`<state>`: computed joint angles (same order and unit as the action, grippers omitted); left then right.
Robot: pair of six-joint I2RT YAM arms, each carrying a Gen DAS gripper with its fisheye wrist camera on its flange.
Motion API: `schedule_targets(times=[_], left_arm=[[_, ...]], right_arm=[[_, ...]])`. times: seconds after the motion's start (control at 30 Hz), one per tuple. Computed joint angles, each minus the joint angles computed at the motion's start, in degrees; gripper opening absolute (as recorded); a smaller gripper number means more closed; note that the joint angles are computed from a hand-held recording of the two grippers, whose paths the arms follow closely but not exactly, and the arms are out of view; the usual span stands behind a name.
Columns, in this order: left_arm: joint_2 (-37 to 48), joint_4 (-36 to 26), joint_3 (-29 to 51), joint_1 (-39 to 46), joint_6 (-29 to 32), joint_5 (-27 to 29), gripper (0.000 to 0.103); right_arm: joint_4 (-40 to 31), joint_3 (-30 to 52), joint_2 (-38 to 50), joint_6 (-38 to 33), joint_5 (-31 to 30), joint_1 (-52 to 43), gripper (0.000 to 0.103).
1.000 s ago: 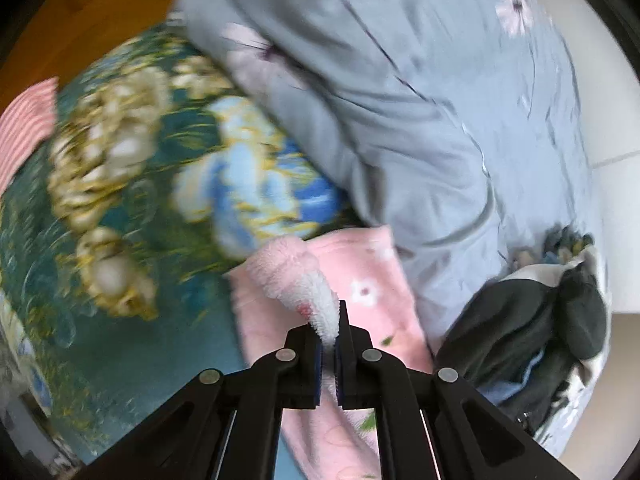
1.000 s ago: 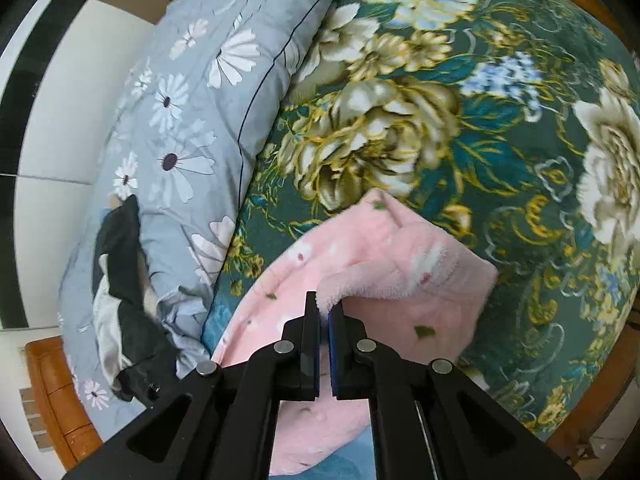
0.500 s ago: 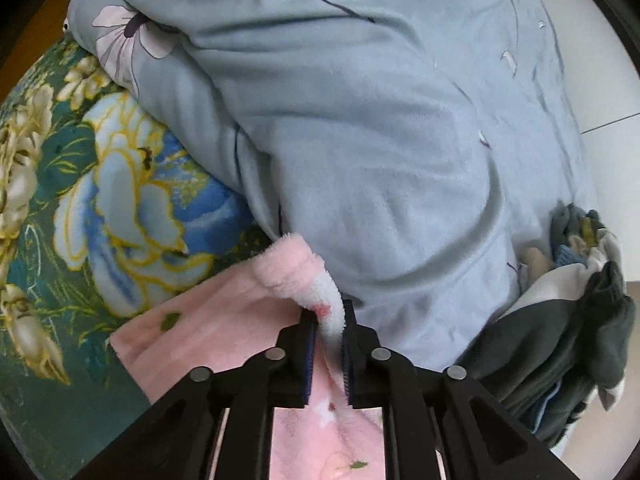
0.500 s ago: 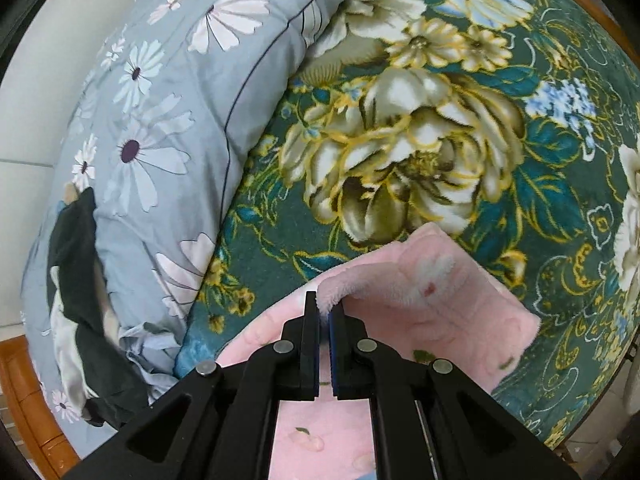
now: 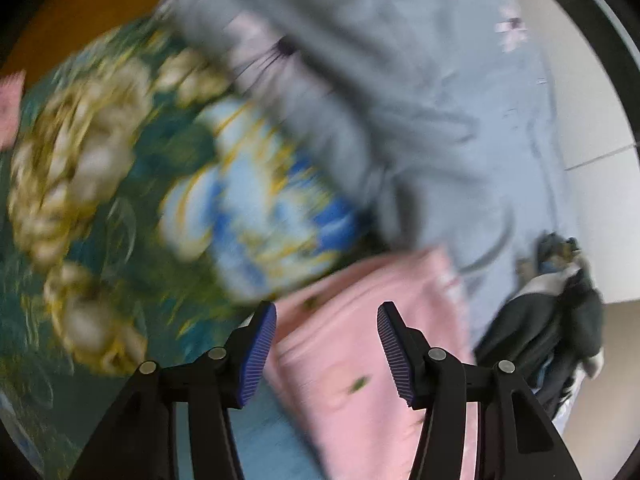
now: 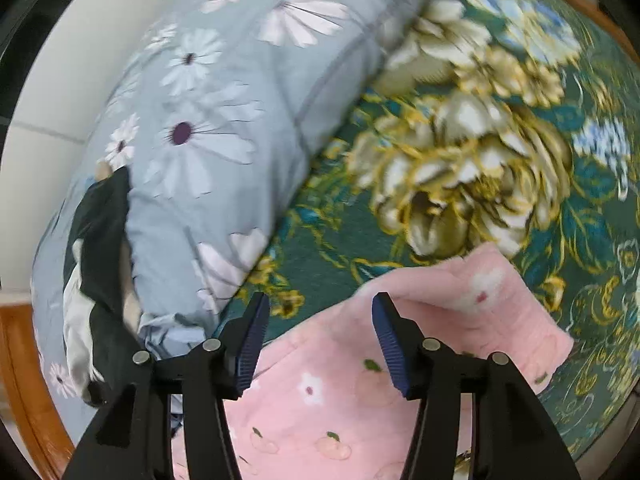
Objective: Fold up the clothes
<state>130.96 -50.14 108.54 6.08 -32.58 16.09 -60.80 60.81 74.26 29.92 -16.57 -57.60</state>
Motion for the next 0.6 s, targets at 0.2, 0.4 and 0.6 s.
schedule_targets(times=[0.2,0.4,0.6], left_arm=[[-4.5,13.3,-17.9,0.9,-5.9,6.2,0.057],[-3.9,21.0,-23.9,0.2,-11.7,7.6,0.056],[-5.2,22.0,-23.9,-0.9,-15.7,5.9,0.013]], right_arm=[[-5.8,-0.2,-6.4,0.2,-0.2,5.0,0.055],[-14.6,-5.0,-16.8,1.2,-0.5,4.9,0.055],[-23.5,-8.0,-24.2,-2.7,-1.3,-3.1,0.055]])
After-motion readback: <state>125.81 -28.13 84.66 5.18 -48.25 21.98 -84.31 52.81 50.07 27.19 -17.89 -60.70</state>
